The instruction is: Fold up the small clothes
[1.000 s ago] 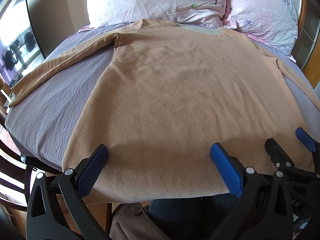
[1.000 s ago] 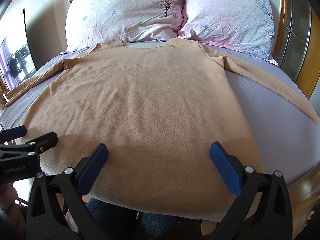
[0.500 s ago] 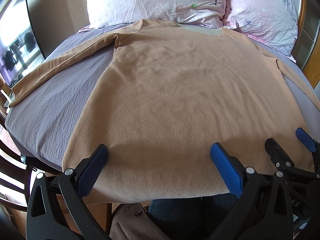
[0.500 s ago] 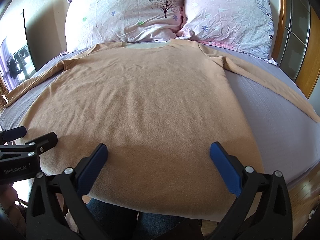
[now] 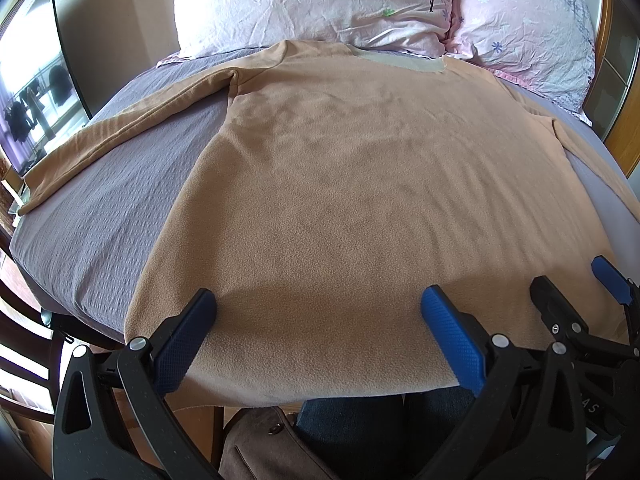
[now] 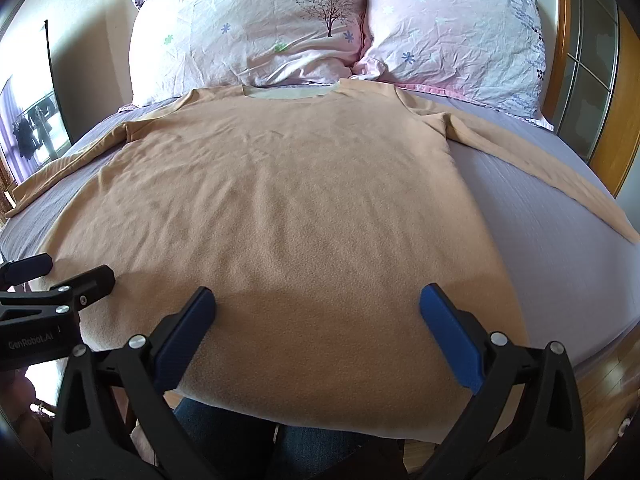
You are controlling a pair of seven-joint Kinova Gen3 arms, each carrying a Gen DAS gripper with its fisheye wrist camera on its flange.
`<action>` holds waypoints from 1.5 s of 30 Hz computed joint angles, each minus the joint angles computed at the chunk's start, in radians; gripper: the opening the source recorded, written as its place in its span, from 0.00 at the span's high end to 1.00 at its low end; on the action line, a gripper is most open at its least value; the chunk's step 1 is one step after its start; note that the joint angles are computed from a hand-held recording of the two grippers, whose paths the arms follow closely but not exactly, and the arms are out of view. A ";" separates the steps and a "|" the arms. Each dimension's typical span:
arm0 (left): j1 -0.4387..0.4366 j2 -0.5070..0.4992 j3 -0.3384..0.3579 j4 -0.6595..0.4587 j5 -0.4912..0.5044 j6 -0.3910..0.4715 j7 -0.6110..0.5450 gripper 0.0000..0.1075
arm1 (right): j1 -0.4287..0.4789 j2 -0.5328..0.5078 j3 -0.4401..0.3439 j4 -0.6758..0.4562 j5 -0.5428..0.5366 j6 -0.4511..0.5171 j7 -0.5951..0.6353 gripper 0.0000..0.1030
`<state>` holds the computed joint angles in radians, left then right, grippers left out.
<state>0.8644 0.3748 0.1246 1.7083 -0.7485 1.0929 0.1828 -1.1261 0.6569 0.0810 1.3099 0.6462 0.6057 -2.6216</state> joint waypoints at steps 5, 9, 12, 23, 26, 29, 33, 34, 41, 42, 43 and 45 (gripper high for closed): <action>0.000 0.000 0.000 0.000 -0.001 0.000 0.001 0.06 | 0.006 0.006 -0.001 -0.010 -0.003 0.000 0.007 0.02; 0.000 0.000 0.000 0.000 -0.001 0.000 0.001 0.06 | 0.001 0.003 0.002 -0.004 -0.001 -0.002 0.002 0.02; 0.001 0.000 0.000 0.000 -0.002 0.001 0.002 0.06 | -0.003 0.003 0.004 -0.001 0.002 -0.002 -0.004 0.02; 0.001 0.000 0.000 0.001 -0.004 0.001 0.003 0.06 | -0.002 0.001 0.002 -0.001 0.006 -0.002 -0.006 0.02; 0.001 0.000 0.000 0.001 -0.004 0.001 0.004 0.06 | -0.002 0.002 0.002 0.000 0.006 -0.002 -0.007 0.02; 0.001 0.000 0.000 0.001 -0.004 0.001 0.004 0.06 | -0.002 0.002 0.002 0.000 0.007 -0.003 -0.007 0.02; 0.001 0.000 0.001 0.001 -0.004 0.001 0.003 0.06 | -0.002 0.002 0.002 -0.001 0.008 -0.002 -0.007 0.02; -0.007 -0.004 0.003 -0.010 0.005 0.008 -0.014 0.06 | -0.002 0.002 0.002 0.000 0.008 -0.003 -0.008 0.02; -0.006 -0.007 0.005 -0.004 0.000 0.004 -0.019 0.06 | -0.030 -0.016 0.060 0.080 0.080 -0.121 -0.080 0.02; -0.005 -0.008 0.004 -0.001 -0.005 0.002 -0.021 0.06 | -0.044 -0.025 0.082 0.113 0.121 -0.162 -0.118 0.02; -0.006 -0.008 0.004 -0.003 -0.010 0.001 -0.028 0.06 | -0.045 -0.040 0.101 0.146 0.145 -0.202 -0.146 0.02; -0.003 -0.009 0.004 0.004 -0.024 -0.010 -0.029 0.06 | -0.061 -0.056 0.186 0.194 0.145 -0.270 -0.227 0.02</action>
<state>0.8618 0.3654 0.1286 1.7122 -0.7726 1.0827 0.1543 -1.1873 0.6007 0.2665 1.5042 0.7913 0.3359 -2.8486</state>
